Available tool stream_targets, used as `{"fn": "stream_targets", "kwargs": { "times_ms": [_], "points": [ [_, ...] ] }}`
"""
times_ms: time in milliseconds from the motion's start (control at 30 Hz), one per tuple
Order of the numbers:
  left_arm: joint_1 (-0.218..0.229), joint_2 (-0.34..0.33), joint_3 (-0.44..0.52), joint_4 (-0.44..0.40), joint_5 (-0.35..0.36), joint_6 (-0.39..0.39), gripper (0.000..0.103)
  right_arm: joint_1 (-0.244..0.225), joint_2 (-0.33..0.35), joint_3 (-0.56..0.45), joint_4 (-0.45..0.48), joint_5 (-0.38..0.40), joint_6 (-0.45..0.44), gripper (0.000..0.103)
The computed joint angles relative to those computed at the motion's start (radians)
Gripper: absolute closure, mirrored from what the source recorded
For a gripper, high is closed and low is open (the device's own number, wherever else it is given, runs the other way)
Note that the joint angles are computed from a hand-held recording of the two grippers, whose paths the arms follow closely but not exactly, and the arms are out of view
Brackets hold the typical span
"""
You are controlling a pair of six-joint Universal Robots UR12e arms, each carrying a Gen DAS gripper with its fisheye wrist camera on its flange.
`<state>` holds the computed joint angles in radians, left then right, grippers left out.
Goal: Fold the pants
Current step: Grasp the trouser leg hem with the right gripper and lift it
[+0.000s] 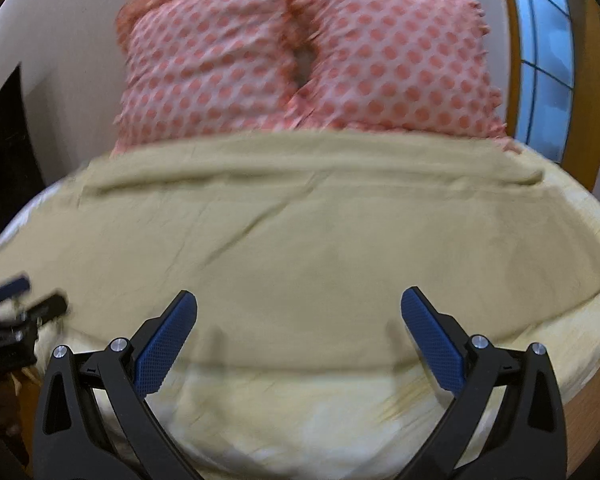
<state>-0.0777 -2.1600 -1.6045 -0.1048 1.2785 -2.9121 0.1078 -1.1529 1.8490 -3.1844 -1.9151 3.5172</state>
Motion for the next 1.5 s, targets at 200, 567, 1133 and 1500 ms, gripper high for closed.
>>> {"fn": "stream_targets", "kwargs": {
  "times_ms": [200,567,1133,1500],
  "points": [
    [0.0,-0.028,0.098,0.02,0.052,-0.115,0.002,-0.118,-0.006,-0.125,0.166,-0.083,0.062,0.001],
    [-0.033,-0.104,0.26,-0.031,0.165,-0.123,0.002,-0.344,0.242,-0.569,0.734,0.071,0.543,0.035],
    [-0.022,-0.121,0.29,-0.043,0.129,-0.129,0.002,-0.388,0.251,-0.455,0.432,0.074,0.508,0.098],
    [0.022,-0.113,0.308,-0.024,0.021,-0.18,0.002,-0.375,0.002,0.07,-0.203,0.263,0.615,0.098]
  ]
}}
